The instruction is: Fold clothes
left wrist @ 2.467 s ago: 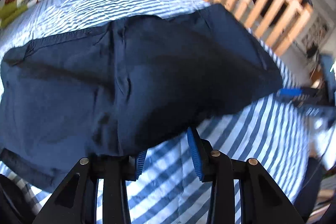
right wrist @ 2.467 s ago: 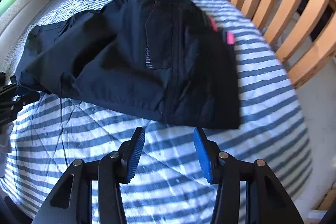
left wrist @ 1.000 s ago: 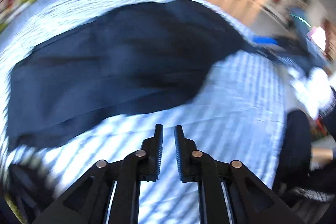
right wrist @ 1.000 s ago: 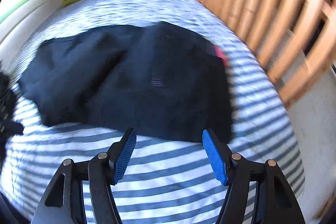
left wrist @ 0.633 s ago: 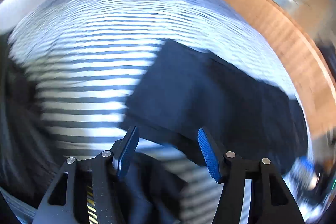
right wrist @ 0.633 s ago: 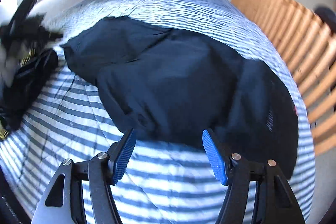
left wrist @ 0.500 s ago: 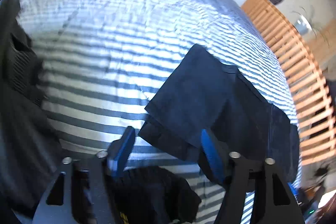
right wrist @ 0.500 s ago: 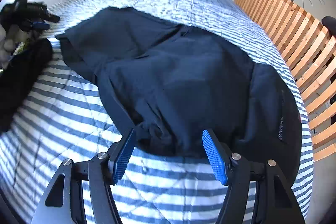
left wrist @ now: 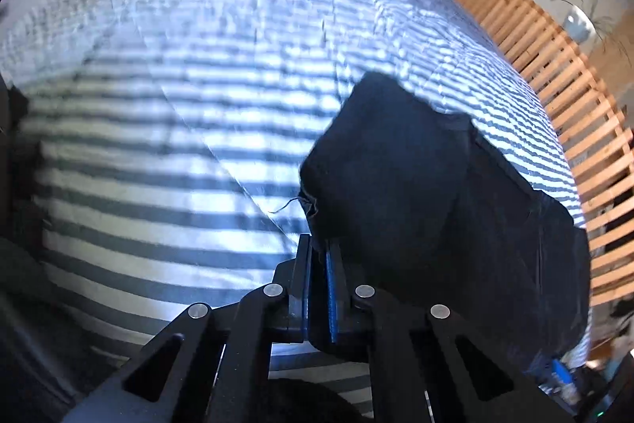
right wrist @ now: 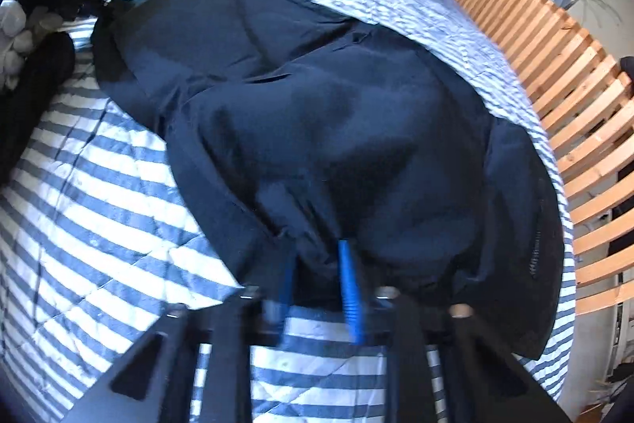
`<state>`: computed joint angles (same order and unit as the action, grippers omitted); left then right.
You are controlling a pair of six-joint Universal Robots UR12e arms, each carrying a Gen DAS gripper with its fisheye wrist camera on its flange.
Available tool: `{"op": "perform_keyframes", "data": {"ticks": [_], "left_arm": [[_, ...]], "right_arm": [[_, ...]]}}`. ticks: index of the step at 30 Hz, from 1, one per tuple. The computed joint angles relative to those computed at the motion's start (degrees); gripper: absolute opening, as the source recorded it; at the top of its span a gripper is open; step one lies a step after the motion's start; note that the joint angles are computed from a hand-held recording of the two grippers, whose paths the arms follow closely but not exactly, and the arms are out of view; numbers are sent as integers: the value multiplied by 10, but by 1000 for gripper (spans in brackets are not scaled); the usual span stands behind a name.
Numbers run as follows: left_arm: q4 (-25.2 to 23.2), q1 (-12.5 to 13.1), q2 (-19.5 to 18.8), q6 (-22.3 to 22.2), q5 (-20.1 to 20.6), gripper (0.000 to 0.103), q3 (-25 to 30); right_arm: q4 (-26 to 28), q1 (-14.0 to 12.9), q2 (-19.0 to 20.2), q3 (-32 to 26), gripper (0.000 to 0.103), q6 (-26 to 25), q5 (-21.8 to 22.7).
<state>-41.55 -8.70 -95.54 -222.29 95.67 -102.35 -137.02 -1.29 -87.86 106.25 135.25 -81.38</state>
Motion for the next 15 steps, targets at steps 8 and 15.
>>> {"op": "perform_keyframes", "data": {"ticks": [8, 15], "left_arm": [[-60, -28, 16, 66, 122, 11, 25], [-74, -4, 39, 3, 55, 22, -8]], "right_arm": [[64, -27, -14, -30, 9, -2, 78], [81, -6, 0, -32, 8, -40, 18]]}}
